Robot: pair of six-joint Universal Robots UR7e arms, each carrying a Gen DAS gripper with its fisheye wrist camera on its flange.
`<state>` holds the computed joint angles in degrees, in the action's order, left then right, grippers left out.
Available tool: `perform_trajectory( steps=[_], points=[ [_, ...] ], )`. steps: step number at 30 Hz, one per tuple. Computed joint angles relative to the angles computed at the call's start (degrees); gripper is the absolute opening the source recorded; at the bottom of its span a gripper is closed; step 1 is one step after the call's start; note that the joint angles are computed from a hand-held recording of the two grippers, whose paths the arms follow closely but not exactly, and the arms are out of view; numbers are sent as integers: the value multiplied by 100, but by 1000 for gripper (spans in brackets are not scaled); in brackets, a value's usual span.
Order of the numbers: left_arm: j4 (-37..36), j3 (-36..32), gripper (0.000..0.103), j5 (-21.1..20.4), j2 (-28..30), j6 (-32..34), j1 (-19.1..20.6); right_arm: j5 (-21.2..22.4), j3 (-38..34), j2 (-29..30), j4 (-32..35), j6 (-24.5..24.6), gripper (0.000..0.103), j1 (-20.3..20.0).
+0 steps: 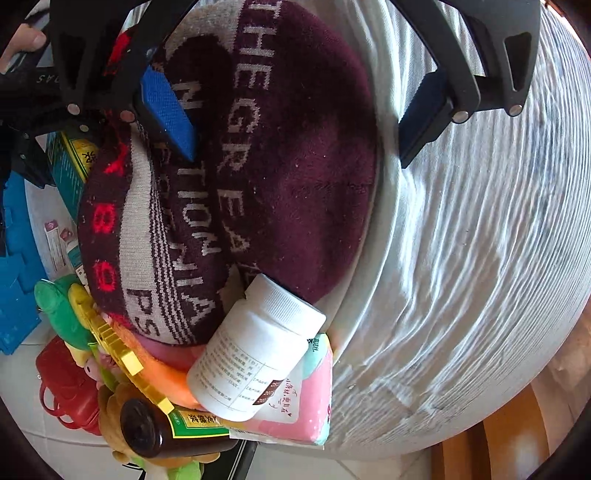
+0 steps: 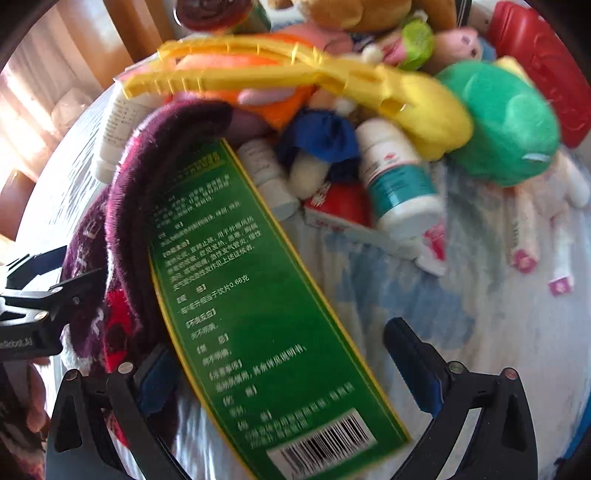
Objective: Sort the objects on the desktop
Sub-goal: 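Lift the maroon scarf with the left tool while the right tool grasps the green medicine box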
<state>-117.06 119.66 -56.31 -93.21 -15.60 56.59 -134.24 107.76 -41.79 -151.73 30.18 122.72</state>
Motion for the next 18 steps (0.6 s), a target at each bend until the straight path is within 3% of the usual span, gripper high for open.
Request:
perform_trajectory(
  steps=[1, 3, 5, 6, 8, 10, 14, 18],
  points=[
    [18, 10, 103, 25, -7, -51, -24, -54, 17, 19, -79, -30, 103, 12],
    [71, -8, 92, -67, -35, -107, -68, -119, 77, 41, -279, -92, 103, 28],
    [131, -37, 65, -278, -91, -118, -107, -139, 11, 44, -38, -81, 103, 40],
    [173, -5, 61, -151, -133, -149, -207, -158, -54, 28, 255, 83, 103, 43],
    [242, 88, 44, 175, -228, -194, -420, -221, -2, 0, 121, 74, 83, 145],
    [436, 158, 30, 587, -322, -343, -659, -326, 20, 47, -75, -133, 70, 310],
    [617, 148, 22, 941, -472, -453, -837, -214, 109, -92, -226, -182, 57, 614],
    [920, 84, 20, 1091, -759, -669, -1110, -323, 232, -417, 20, 2, 53, 964]
  ],
)
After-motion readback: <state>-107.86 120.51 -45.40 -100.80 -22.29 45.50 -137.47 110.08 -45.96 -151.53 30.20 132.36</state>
